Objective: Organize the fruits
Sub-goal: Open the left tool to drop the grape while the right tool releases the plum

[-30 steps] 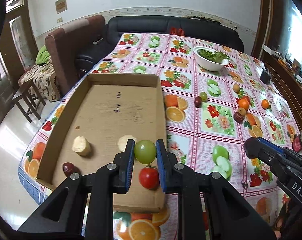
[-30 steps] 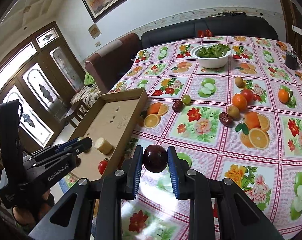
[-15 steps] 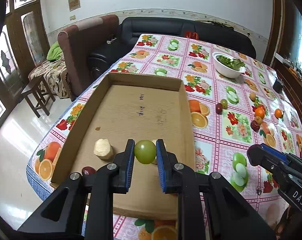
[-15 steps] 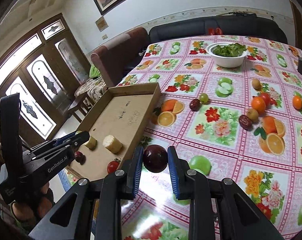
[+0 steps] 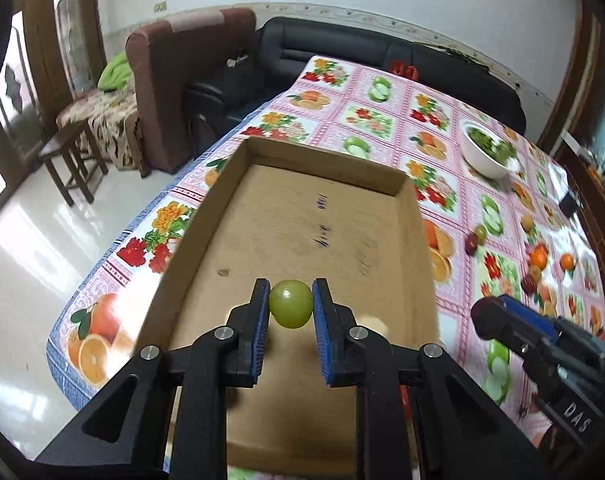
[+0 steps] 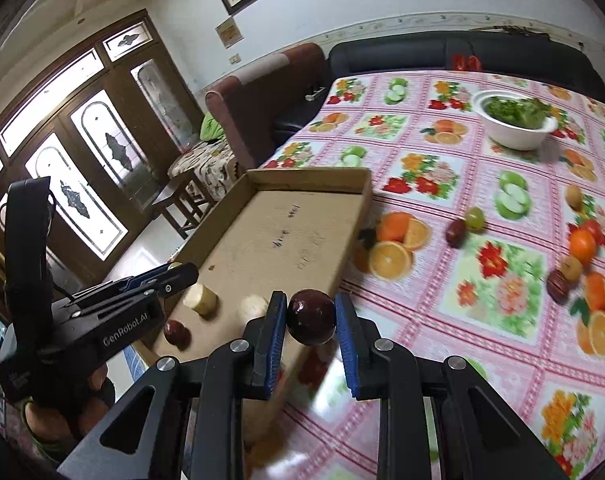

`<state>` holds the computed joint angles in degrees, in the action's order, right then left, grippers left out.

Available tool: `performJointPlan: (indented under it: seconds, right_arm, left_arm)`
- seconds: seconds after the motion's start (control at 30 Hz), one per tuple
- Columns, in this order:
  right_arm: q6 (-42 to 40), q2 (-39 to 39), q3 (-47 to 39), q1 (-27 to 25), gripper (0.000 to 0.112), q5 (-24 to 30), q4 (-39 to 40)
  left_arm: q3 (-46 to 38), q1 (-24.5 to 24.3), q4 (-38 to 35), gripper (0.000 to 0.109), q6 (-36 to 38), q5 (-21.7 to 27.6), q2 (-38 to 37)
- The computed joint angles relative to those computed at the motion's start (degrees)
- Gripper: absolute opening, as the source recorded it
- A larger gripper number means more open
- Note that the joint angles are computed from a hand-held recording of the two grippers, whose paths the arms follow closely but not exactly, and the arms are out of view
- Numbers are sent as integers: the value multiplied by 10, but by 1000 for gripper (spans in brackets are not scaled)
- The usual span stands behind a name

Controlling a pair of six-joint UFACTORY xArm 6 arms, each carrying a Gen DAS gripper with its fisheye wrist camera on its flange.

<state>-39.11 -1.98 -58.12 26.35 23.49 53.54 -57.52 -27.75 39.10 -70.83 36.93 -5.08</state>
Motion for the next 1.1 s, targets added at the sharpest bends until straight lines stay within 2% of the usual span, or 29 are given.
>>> performJointPlan:
  seconds: [0.2, 0.4, 0.8, 0.9, 1.0, 1.1]
  right_arm:
    - [5, 68, -71, 20, 25, 11, -1]
    - [39, 149, -148, 35, 25, 31, -47]
    - [67, 202, -184, 43, 26, 54, -105]
    - [66, 200, -185, 43, 29, 59, -101]
    - [64, 189, -174, 44, 30, 49, -98]
    - [53, 172, -160, 42, 37, 43, -82]
  left_arm:
    - [-22, 48, -51, 19, 35, -15, 28]
    - [-58, 62, -84, 19, 58, 3, 78]
    - [-80, 73, -170, 19, 113, 34, 114]
    - [-73, 77, -203, 29, 136, 21, 108]
    - [-60, 80, -231, 34, 151, 8, 95]
    - [-46, 80, -239, 38, 147, -3, 77]
